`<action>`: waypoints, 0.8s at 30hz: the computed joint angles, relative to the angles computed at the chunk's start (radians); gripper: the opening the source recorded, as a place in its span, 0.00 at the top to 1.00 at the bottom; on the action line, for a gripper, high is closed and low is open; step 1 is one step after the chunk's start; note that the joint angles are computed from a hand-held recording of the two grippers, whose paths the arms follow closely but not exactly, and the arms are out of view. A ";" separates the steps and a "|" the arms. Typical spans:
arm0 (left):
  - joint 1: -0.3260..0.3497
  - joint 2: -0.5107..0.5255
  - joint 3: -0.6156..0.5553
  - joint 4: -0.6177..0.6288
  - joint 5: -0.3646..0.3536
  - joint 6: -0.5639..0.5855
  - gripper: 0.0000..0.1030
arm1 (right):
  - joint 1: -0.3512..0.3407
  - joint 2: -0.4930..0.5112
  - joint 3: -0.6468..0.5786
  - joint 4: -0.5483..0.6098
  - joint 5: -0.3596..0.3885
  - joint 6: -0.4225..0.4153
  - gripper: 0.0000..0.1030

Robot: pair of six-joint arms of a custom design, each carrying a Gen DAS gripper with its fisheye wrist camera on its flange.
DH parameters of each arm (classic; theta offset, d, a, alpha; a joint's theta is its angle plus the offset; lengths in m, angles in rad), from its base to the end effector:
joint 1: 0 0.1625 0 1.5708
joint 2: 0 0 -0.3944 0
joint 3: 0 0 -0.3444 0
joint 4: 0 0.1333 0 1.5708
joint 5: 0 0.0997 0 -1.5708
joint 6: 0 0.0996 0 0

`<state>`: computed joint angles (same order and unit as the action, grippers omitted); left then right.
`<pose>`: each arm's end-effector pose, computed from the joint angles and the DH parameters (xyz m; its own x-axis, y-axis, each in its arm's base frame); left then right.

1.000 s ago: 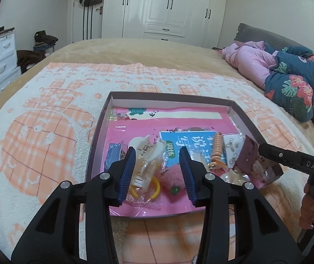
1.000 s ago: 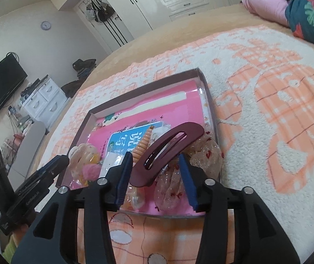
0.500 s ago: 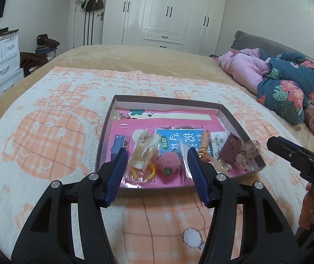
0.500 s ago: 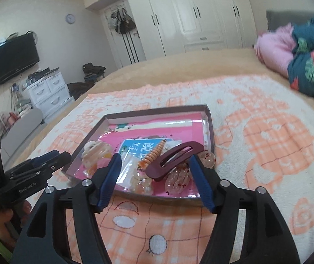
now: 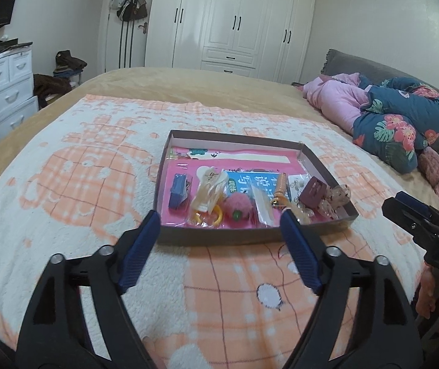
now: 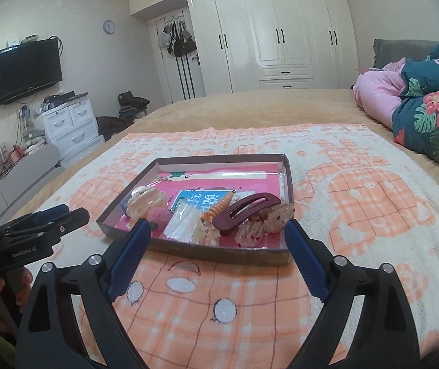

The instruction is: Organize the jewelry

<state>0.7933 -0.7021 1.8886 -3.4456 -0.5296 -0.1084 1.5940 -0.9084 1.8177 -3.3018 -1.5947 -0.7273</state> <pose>-0.2220 -0.5381 0.1224 -0.7988 -0.0956 -0.5939 0.4580 0.5433 -0.7036 0.1447 -0.5917 0.2069 -0.7364 -0.4569 0.4990 -0.6766 0.5047 -0.5362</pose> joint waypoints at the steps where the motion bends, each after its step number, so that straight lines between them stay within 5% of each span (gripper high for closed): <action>1: -0.001 -0.006 0.010 -0.007 -0.006 0.001 0.23 | -0.001 -0.005 0.012 -0.008 0.001 -0.001 0.12; 5: -0.006 -0.018 0.036 -0.032 -0.006 0.005 0.11 | 0.000 -0.013 0.052 -0.065 -0.004 -0.018 0.08; 17: -0.041 0.008 0.096 -0.163 0.043 0.037 0.11 | -0.015 -0.005 0.161 -0.270 -0.007 -0.077 0.06; 24: -0.067 0.091 0.101 -0.361 0.118 0.144 0.11 | -0.063 0.002 0.249 -0.470 0.094 -0.105 0.06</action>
